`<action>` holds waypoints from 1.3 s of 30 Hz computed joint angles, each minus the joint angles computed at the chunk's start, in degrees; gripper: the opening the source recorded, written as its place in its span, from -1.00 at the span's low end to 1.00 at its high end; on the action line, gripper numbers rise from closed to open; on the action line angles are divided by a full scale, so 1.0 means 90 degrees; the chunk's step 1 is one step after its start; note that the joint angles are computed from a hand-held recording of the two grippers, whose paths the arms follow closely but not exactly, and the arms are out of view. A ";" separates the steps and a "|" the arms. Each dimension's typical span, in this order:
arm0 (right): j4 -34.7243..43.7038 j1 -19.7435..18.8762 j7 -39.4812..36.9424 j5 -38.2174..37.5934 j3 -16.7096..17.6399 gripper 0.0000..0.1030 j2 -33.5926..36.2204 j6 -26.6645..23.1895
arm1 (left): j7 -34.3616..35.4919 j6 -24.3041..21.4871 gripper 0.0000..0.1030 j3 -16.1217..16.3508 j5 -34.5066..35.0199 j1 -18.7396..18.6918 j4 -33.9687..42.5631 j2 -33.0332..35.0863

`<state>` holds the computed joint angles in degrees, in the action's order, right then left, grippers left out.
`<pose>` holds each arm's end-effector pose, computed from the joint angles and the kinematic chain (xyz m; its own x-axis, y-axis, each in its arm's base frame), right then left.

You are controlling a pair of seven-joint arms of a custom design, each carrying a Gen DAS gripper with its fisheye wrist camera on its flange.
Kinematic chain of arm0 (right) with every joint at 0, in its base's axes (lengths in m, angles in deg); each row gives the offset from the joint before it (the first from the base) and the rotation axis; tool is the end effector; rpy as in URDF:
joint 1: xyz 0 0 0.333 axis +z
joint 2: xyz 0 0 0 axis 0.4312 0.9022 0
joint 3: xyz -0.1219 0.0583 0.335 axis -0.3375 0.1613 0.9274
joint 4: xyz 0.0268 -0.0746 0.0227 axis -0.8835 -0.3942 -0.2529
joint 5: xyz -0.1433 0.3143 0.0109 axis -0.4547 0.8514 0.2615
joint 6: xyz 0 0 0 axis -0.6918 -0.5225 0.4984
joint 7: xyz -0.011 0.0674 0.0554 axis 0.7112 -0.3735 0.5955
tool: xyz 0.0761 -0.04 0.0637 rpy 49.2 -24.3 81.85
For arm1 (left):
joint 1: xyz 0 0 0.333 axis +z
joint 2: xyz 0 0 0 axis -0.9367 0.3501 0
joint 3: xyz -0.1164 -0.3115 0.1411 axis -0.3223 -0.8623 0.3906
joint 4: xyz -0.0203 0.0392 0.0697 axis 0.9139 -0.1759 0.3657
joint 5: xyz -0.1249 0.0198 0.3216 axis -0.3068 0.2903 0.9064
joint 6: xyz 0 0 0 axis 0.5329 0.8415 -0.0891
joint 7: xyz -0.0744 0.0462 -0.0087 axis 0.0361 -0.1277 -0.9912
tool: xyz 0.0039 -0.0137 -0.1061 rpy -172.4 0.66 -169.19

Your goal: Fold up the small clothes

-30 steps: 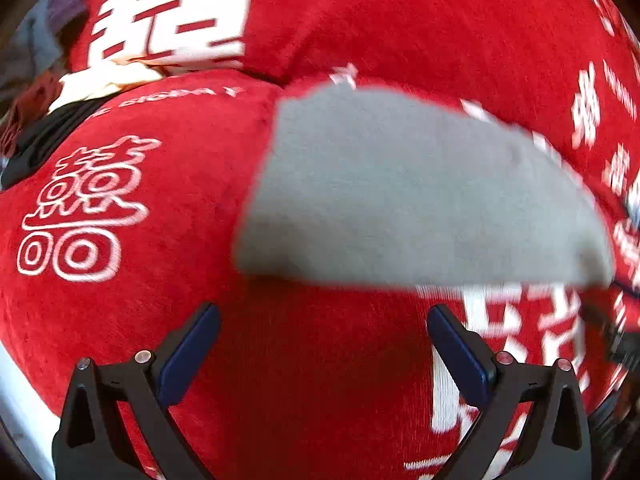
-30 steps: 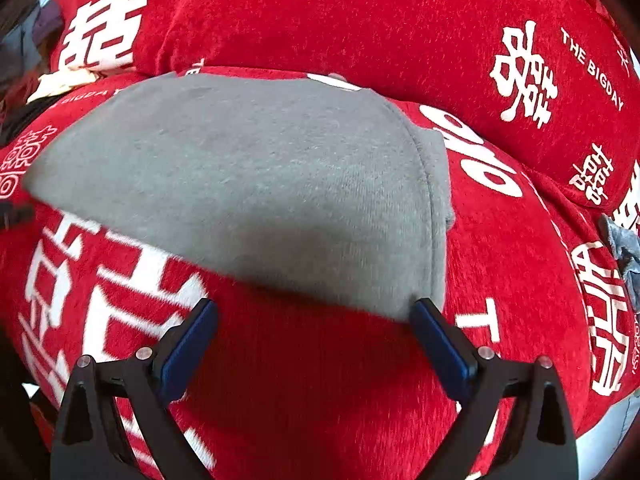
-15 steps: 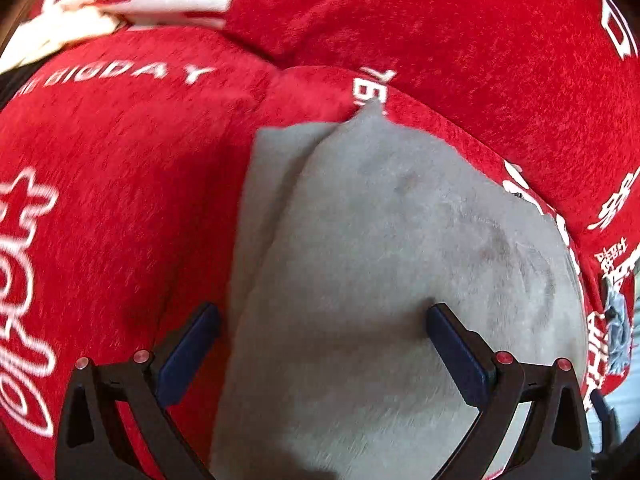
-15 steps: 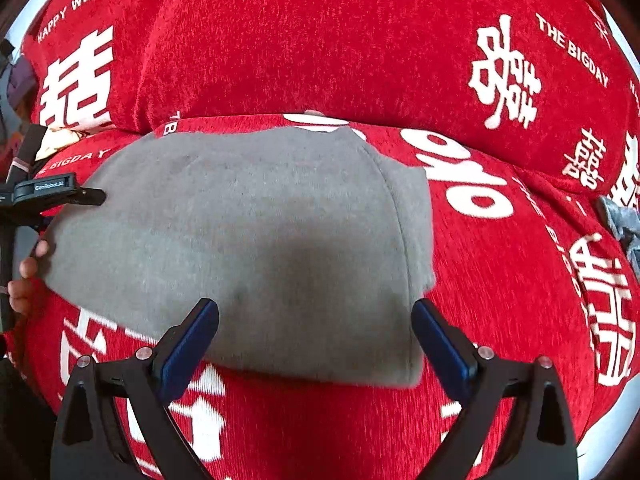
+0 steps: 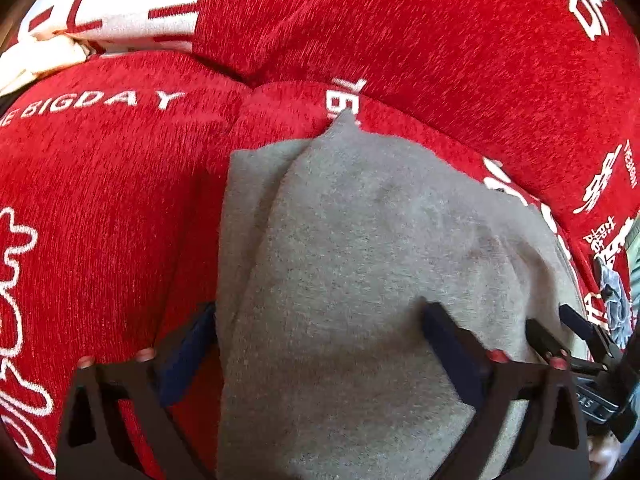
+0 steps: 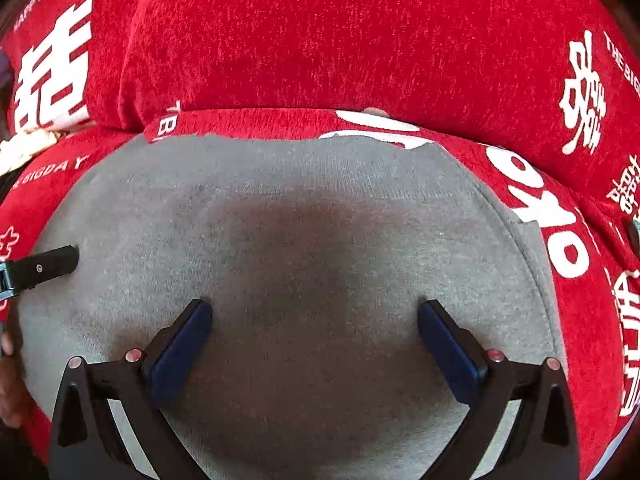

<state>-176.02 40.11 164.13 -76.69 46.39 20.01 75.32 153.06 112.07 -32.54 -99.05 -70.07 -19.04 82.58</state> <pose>0.5019 0.1621 0.5529 -0.2990 -0.9516 0.0708 -0.8276 0.2217 -0.5157 0.6260 -0.1053 0.5341 -0.3032 -0.8878 0.3464 -0.9118 0.1646 -0.3762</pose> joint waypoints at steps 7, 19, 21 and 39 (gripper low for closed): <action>0.0074 -0.0040 -0.0416 0.0386 -0.0030 1.00 -0.0021 -0.0108 | 0.0445 0.0003 -0.43 -0.0056 -0.0337 -0.0006 -0.0121 -0.0354; -0.0528 -0.0334 -0.0344 0.0394 -0.0168 1.00 -0.0886 -0.0097 | -0.1505 -0.0680 -0.46 0.0118 0.1781 -0.0676 0.0813 -0.0267; -0.0839 -0.0433 -0.0412 0.0510 -0.0223 1.00 -0.1187 -0.0034 | -0.1945 -0.1003 -0.47 0.0147 0.2348 -0.0877 0.1148 -0.0100; -0.3207 -0.1633 -0.0718 0.0920 -0.0765 1.00 -0.3505 0.0994 | -0.3767 -0.2878 -0.76 -0.0412 0.4004 -0.3251 0.3888 0.0806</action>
<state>-204.88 25.42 157.67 -68.41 39.51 -11.54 84.27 119.16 86.17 -36.25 -63.01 -99.33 15.95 89.84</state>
